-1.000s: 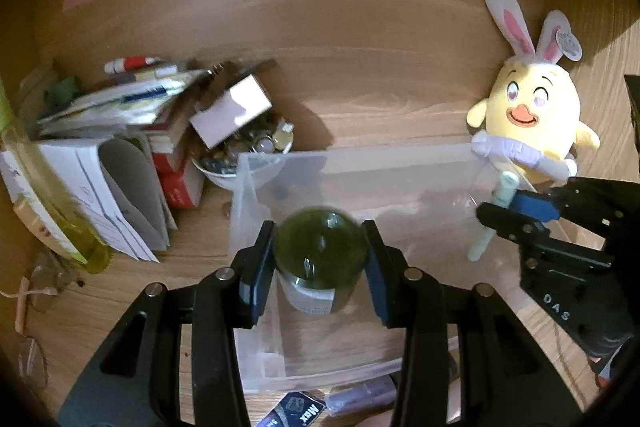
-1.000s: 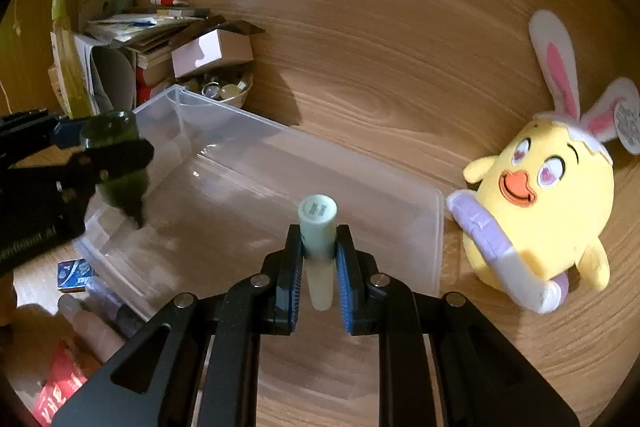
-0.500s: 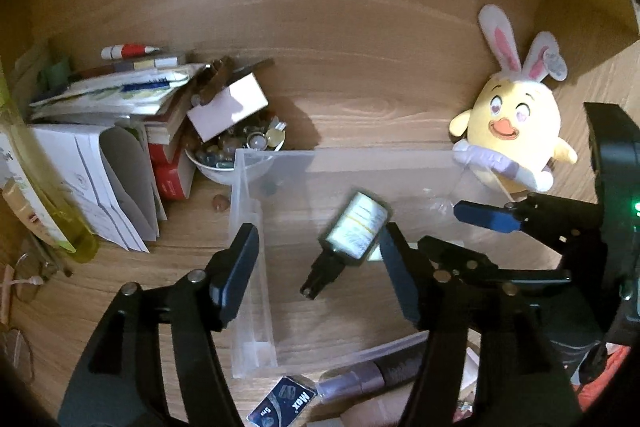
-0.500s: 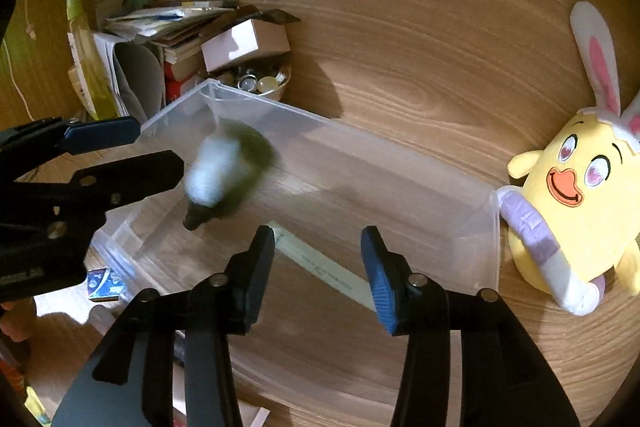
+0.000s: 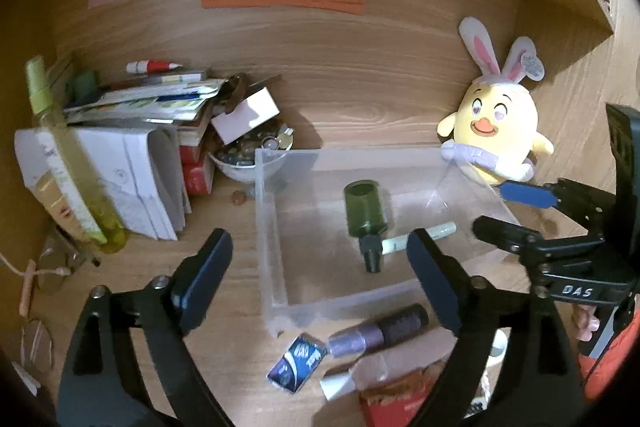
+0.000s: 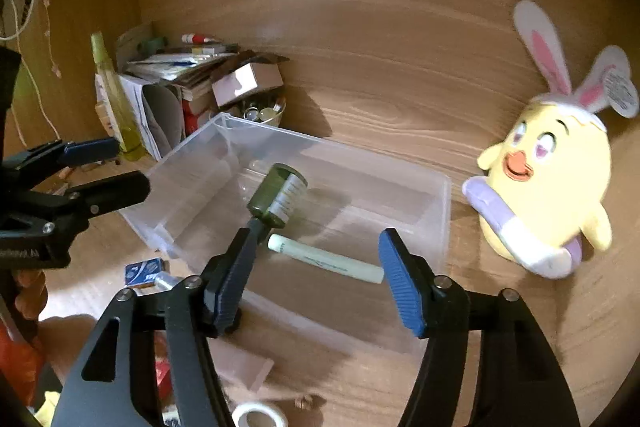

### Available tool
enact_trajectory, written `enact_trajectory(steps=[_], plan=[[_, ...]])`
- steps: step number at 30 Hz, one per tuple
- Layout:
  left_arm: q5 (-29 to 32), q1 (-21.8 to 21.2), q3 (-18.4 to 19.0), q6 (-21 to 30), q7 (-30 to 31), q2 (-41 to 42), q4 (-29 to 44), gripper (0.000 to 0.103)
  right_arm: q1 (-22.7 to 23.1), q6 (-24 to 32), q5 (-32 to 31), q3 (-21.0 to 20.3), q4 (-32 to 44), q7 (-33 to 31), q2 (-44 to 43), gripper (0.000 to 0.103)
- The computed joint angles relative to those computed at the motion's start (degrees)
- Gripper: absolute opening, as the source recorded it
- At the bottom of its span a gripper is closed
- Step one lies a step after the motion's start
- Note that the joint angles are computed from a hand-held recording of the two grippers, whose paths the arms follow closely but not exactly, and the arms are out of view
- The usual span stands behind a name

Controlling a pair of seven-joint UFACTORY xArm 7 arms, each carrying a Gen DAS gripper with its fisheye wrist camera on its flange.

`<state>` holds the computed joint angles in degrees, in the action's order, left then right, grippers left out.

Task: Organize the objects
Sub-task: 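Grasp the blue Max box with the left tool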

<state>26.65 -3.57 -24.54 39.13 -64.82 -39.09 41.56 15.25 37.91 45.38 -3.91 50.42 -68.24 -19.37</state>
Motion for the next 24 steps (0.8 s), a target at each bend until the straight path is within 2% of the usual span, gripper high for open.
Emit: enact_trajectory(steps=[3, 12, 24], plan=[[-1.2, -1.4, 0.6, 1.3, 0.7, -2.1, -1.2, 0.093, -0.3, 1.9, 1.7, -1.8, -1.0, -1.2, -2.0, 0.073], [-4.2, -4.5, 0.1, 6.7, 2.3, -5.8, -4.5, 0.093, -1.5, 4.4, 2.2, -4.4, -6.4, -4.3, -8.4, 0.076], [-8.6, -8.0, 2.1, 8.1, 4.0, -6.7, -9.5, 0.093, -1.8, 5.9, -1.4, -5.7, -12.9, -4.2, -13.1, 0.076]])
